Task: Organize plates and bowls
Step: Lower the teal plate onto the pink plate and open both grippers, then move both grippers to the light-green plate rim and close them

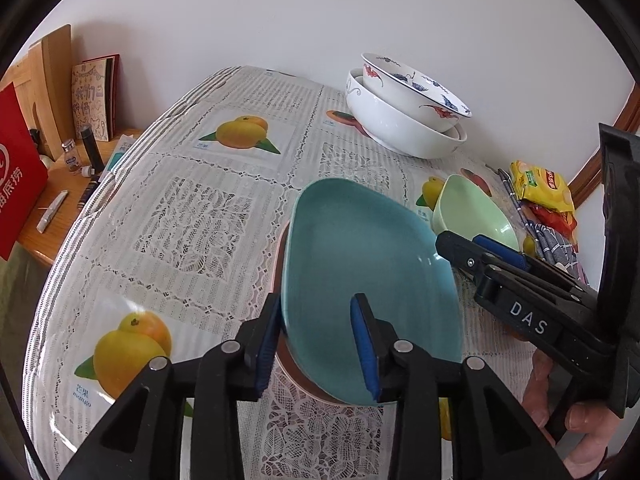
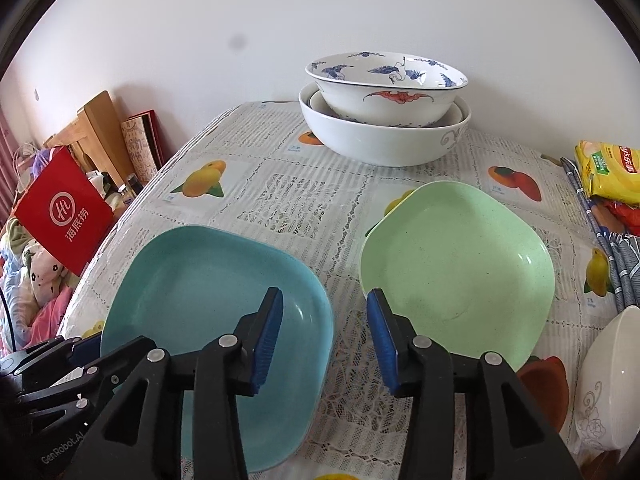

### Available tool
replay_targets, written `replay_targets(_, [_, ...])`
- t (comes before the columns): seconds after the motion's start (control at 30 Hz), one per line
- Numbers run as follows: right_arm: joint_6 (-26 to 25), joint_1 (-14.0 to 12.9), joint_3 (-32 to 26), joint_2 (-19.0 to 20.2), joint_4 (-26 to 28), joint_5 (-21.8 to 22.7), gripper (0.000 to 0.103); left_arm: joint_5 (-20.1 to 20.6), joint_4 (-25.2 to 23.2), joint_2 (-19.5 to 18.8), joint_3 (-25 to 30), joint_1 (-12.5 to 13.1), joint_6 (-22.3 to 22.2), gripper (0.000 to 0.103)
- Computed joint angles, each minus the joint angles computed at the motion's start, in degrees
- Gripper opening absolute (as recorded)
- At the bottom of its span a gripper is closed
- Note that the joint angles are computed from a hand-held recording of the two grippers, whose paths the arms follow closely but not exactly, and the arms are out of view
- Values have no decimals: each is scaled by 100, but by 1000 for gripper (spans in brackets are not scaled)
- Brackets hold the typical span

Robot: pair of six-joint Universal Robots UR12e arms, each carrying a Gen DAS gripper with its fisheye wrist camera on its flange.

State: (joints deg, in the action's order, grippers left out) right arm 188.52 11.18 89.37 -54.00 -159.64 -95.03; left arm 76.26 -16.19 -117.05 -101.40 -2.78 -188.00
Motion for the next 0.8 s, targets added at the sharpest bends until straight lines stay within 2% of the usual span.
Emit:
replay_targets(0.07, [8,-12,60,-56,-9,4,54,78,75,31,-32,-25,10,51])
replay_targets(0.2, [90,-20,220,-184,-80,-128,60,50,184,99,-86,-39,53,52])
replay_targets(0.6, [288,-85,722,-661,-186,-702,63,192,250,208,-10,-246,197,52])
replay_targets(0.67, [340,-100,818,-742,-281,-867,68,261,262,199,49,-306,243,52])
replay_targets(0.7, [343,-132,868,-791,-309,-807,73,309,248,195,83,-339,268,53])
replay_targets(0.8, [343,-214,930,-926,-77,-714,74,508,222,170,209,-449,314,53])
